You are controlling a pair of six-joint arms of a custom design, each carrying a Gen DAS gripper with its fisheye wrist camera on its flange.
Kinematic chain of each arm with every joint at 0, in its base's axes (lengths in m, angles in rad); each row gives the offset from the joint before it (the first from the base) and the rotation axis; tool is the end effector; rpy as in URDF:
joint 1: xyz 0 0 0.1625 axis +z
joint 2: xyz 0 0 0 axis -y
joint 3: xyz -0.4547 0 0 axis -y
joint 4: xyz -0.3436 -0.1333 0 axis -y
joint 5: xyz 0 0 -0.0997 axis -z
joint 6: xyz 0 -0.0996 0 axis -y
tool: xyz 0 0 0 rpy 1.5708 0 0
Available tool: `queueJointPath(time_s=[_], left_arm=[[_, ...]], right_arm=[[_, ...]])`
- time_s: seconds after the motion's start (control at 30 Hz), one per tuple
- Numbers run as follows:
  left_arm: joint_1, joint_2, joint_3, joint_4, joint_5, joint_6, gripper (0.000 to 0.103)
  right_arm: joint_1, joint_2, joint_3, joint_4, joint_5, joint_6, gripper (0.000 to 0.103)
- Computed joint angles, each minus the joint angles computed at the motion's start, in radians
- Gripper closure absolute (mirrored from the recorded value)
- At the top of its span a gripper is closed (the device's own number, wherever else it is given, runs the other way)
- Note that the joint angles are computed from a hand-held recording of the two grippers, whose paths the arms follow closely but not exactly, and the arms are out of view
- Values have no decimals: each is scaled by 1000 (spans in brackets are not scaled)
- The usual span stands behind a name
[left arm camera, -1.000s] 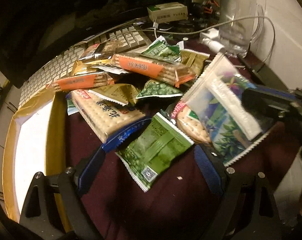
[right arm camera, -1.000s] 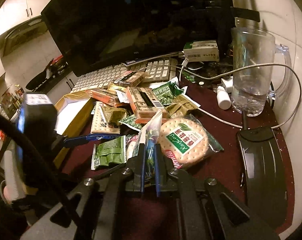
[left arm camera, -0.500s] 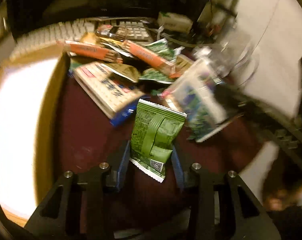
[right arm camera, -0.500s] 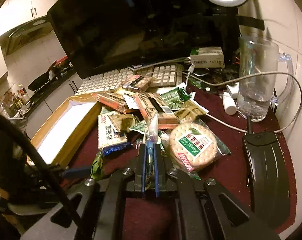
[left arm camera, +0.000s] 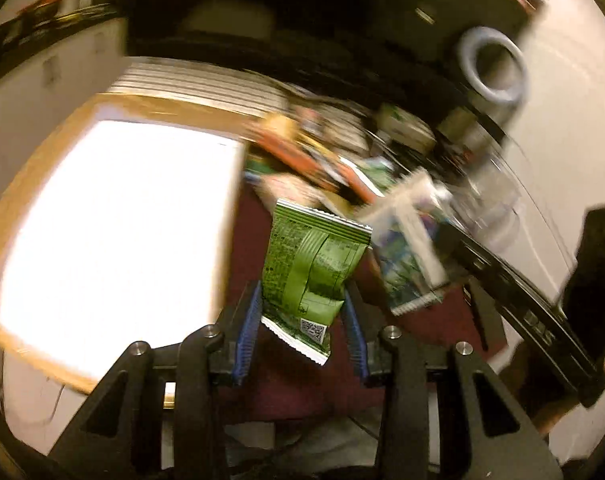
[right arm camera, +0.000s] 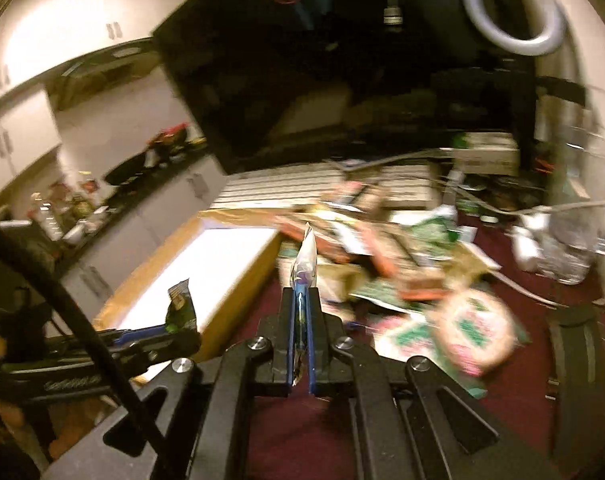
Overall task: Organize snacks
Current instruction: 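Carry both packets into the cardboard tray and open both grippers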
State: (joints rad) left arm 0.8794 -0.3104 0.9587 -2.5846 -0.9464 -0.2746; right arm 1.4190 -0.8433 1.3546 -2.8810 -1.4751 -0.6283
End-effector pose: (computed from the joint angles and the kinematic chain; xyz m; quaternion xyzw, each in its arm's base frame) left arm -0.3809 -0.7606 0.0541 0.1390 0.9271 -0.2934 0.1872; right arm 0.0289 -0.7557 0.3363 0.2353 -0.8898 0.3760 0.1070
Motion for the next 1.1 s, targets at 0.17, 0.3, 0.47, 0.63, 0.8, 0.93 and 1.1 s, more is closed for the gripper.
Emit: queueJointPath(time_s=[0.17,0.3,0.47,0.63,0.8,0.93,1.1], left_arm=[[19,-70,97,-38,124,-91,62],[38,-106,138,-9,188,-163,62],[60,-120,131,100,222,-228,62],[71,-121,120,186,242,-270,62],[71,-111,96,255,259,-296,62],[82,-124,119,221,223,-303,62],[72,-155,209,17,203,-261,37]], right_arm=[[29,66,-81,135,99,-19,101],[33,176,-288,342,135,-49,101],[63,299,-497,541,81,-45,101],[123,300,-434,450,-86,-63,100],[165,271,-359,381,-169,-97,98],[190,262,-318,342,-228,-81,86],[148,214,-275,405,-99,-73,53]])
